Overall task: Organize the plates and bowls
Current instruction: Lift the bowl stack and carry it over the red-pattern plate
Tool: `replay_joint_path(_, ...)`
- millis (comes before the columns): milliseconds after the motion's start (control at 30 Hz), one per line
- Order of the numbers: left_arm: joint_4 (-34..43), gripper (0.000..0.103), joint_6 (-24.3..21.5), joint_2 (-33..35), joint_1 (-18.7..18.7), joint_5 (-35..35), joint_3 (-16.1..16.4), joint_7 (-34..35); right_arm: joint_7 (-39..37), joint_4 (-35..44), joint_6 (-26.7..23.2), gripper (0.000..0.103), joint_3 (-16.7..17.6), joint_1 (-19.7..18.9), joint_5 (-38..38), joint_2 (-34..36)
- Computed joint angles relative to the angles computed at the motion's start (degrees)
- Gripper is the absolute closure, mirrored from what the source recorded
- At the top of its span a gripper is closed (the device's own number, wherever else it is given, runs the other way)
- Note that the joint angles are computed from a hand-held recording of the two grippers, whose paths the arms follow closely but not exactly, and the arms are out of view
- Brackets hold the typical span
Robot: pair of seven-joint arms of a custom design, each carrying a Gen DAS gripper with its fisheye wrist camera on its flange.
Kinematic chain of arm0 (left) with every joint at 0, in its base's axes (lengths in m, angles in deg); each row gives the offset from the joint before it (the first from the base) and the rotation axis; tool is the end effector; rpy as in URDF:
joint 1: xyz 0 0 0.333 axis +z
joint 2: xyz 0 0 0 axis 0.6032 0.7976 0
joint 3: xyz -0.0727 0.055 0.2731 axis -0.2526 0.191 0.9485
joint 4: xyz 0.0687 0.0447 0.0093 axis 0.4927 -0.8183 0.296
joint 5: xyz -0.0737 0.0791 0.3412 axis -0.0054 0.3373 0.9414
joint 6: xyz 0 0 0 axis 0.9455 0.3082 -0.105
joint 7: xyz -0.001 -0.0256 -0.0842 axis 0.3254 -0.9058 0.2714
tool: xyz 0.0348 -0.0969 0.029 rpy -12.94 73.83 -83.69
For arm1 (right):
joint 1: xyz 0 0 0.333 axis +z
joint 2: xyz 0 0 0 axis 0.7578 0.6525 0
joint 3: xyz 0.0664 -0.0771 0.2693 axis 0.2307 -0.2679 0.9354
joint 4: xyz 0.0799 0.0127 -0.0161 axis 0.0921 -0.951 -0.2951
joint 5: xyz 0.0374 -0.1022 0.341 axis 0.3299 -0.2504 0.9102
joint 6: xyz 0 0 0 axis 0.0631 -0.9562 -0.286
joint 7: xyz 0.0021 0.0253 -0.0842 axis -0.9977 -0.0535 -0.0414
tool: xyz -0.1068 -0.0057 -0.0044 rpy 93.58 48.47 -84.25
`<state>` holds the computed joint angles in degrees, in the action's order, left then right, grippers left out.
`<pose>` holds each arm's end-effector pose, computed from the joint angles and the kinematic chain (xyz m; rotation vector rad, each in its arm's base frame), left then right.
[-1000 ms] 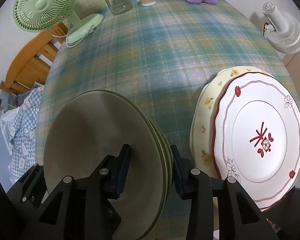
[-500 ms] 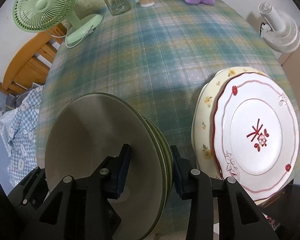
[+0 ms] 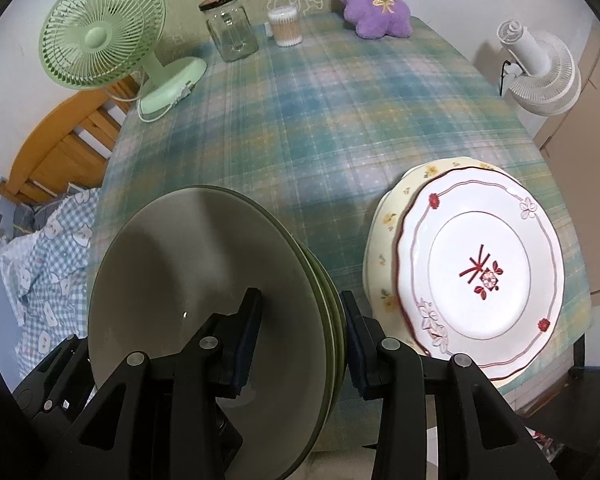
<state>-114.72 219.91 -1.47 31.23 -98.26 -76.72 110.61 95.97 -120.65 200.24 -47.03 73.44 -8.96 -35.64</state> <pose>0.4411 -0.1160 0.5142 -1.5497 2.4991 -0.6269 0.3980 0.2662 0.5072 -1.5068 2.3458 -0.2554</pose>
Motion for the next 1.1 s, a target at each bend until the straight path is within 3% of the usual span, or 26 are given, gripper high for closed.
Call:
replay_joint_path(533, 0.5, 0.049, 1.5, -1.5, -3.4, 2.5, -4.3, -11.2, -9.4, -8.1, 0.3, 0.061, -3.3, -2.3, 2.5, -10.4)
replay_joint_path(1100, 3.1, 0.049, 3.1, 2.6, -8.6, 7.9, -9.2, -27.6, -23.6, -16.6, -0.5, 0.061, -8.7, -6.9, 6.4, -19.0)
